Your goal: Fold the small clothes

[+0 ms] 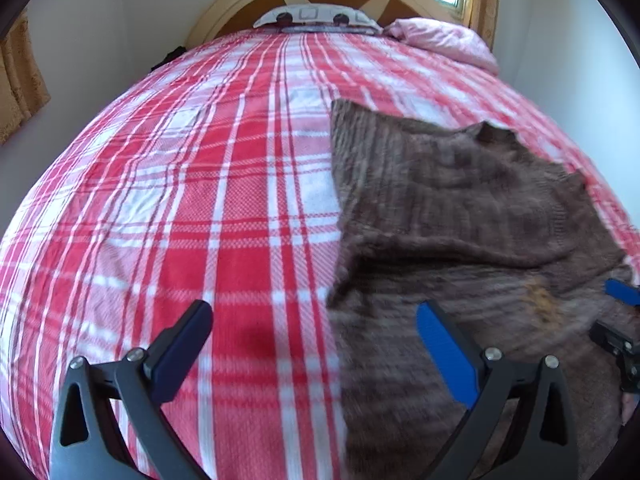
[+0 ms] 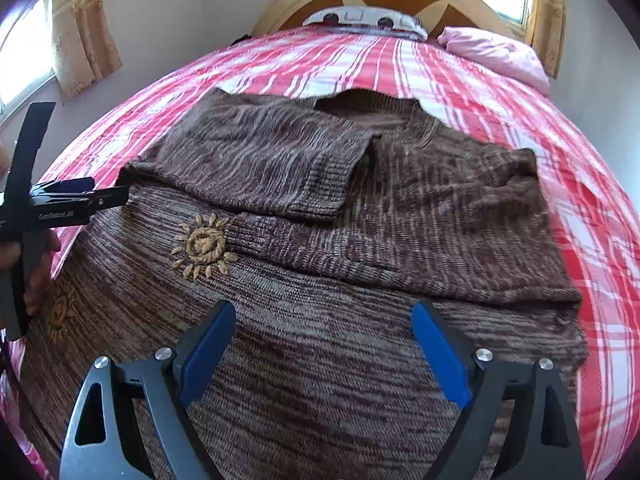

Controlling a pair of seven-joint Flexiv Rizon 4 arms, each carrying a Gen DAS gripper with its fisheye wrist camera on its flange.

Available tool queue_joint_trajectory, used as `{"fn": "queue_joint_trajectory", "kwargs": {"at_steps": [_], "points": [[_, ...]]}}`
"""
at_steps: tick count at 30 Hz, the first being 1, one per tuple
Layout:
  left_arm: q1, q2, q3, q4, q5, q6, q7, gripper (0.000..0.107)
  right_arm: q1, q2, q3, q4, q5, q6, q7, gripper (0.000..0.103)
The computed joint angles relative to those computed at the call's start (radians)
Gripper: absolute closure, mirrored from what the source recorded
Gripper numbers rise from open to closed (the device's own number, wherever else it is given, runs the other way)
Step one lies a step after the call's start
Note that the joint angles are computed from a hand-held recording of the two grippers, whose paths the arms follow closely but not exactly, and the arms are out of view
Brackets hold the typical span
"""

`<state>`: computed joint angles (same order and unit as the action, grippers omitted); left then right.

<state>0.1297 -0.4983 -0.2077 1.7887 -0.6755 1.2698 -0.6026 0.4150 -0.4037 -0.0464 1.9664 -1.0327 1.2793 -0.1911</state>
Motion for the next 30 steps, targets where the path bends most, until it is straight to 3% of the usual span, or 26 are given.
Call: {"fn": "queue_joint_trajectory", "kwargs": {"at_steps": [5,11,22,30], "points": [[0.060,0.124,-0.096,0.157,-0.202,0.050,0.208,0.004,-0.002,0.071,-0.010,0.059,-0.081,0.026,0.076,0.013],[0.037,0.241,-0.082,0.290,-0.412,0.052,0.391,0.004,-0.064,0.151,0.043,0.155,-0.178,0.034,0.183,0.013],[-0.088,0.426,0.064,0.520,-0.665,0.042,0.648,0.004,-0.187,0.368,0.159,0.388,-0.371,0.002,0.434,0.013],[-0.162,0.469,0.198,0.590,-0.665,-0.011,0.628,0.005,-0.215,0.531,0.239,0.547,-0.294,-0.046,0.491,0.013]]}}
